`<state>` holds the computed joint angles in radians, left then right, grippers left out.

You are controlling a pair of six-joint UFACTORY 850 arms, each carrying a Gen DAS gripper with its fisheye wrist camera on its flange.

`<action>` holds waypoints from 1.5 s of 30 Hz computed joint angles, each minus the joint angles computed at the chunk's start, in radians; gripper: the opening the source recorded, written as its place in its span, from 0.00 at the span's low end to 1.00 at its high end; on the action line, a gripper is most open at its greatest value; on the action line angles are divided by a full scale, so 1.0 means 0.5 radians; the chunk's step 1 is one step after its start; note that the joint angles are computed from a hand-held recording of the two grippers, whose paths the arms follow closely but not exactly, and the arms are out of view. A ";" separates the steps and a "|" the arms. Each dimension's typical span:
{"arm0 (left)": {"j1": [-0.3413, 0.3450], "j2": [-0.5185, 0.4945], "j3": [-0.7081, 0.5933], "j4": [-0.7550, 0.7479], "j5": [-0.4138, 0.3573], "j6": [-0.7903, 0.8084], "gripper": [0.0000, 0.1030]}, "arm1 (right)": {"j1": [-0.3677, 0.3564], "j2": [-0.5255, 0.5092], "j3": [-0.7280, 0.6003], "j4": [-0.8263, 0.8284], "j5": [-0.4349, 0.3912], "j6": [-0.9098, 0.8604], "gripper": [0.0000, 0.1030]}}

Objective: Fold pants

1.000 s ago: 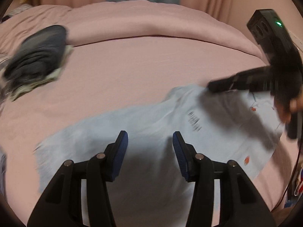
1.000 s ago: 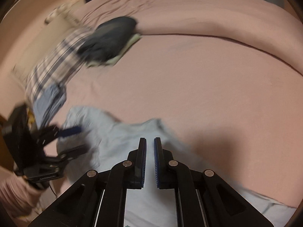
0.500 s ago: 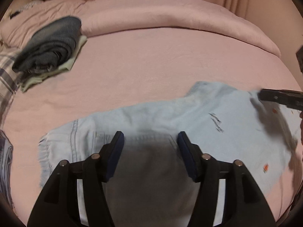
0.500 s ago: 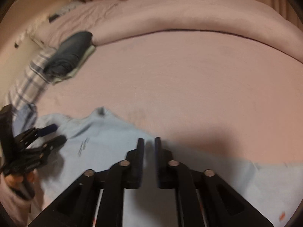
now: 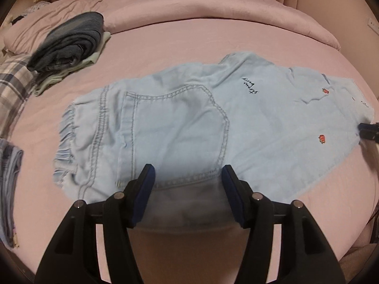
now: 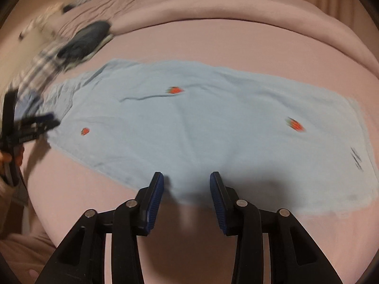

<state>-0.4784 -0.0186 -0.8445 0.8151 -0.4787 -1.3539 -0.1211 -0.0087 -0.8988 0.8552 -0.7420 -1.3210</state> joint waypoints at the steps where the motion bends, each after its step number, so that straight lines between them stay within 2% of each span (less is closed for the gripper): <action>1: -0.042 0.020 -0.001 -0.003 -0.002 -0.034 0.57 | -0.048 -0.008 -0.011 0.034 -0.019 0.022 0.38; 5: -0.057 0.025 -0.029 -0.073 0.237 -0.091 0.61 | -0.334 -0.055 -0.035 0.366 -0.121 0.117 0.40; 8: -0.074 -0.073 -0.138 -0.317 0.419 0.096 0.62 | -0.568 -0.169 -0.073 0.596 -0.249 0.331 0.45; 11: -0.113 -0.227 -0.311 -0.705 0.515 0.525 0.63 | -0.692 -0.228 -0.071 0.696 -0.230 0.461 0.46; 13: -0.155 -0.367 -0.475 -0.969 0.492 0.858 0.63 | -0.730 -0.244 -0.067 0.750 -0.218 0.474 0.46; 15: -0.182 -0.487 -0.617 -1.185 0.470 1.147 0.63 | -0.743 -0.223 -0.034 0.895 -0.186 0.386 0.46; 18: -0.212 -0.646 -0.812 -1.390 0.403 1.401 0.63 | -0.746 -0.263 -0.063 1.054 -0.276 0.271 0.46; 21: -0.218 -0.741 -0.934 -1.574 0.378 1.606 0.63 | -0.702 -0.326 -0.131 1.096 -0.241 0.252 0.45; 23: -0.226 -0.786 -0.997 -1.594 0.352 1.640 0.63 | -0.673 -0.386 -0.181 1.145 -0.249 0.244 0.44; 26: -0.231 -0.841 -1.075 -1.599 0.310 1.666 0.63 | -0.636 -0.457 -0.269 1.107 -0.206 0.253 0.32; 28: -0.224 -0.879 -1.123 -1.677 0.290 1.732 0.63 | -0.642 -0.496 -0.317 0.955 -0.159 0.358 0.11; 30: -0.219 -0.908 -1.157 -1.731 0.276 1.772 0.63 | -0.623 -0.556 -0.369 0.873 -0.141 0.477 0.06; 35: -0.217 -0.942 -1.199 -1.839 0.258 1.887 0.63 | -0.663 -0.394 -0.244 1.112 -0.078 0.220 0.05; 38: -0.223 -0.963 -1.226 -1.805 0.240 1.878 0.64 | -0.626 -0.438 -0.288 0.989 0.033 0.319 0.04; 40: -0.223 -0.959 -1.223 -1.817 0.243 1.876 0.65 | -0.611 -0.496 -0.326 0.844 0.031 0.460 0.04; 42: -0.220 -0.948 -1.211 -1.856 0.251 1.900 0.65 | -0.626 -0.493 -0.313 0.865 0.008 0.463 0.05; 44: -0.226 -0.953 -1.225 -1.828 0.241 1.870 0.65 | -0.647 -0.449 -0.285 0.881 -0.001 0.452 0.14; 45: -0.229 -0.957 -1.234 -1.805 0.242 1.848 0.65 | -0.656 -0.422 -0.267 0.894 0.006 0.438 0.26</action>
<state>-0.5928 -0.4969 -1.4615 -0.0874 -0.3579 -0.4300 -0.4490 -0.2199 -1.0321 1.3023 -0.7388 -1.1022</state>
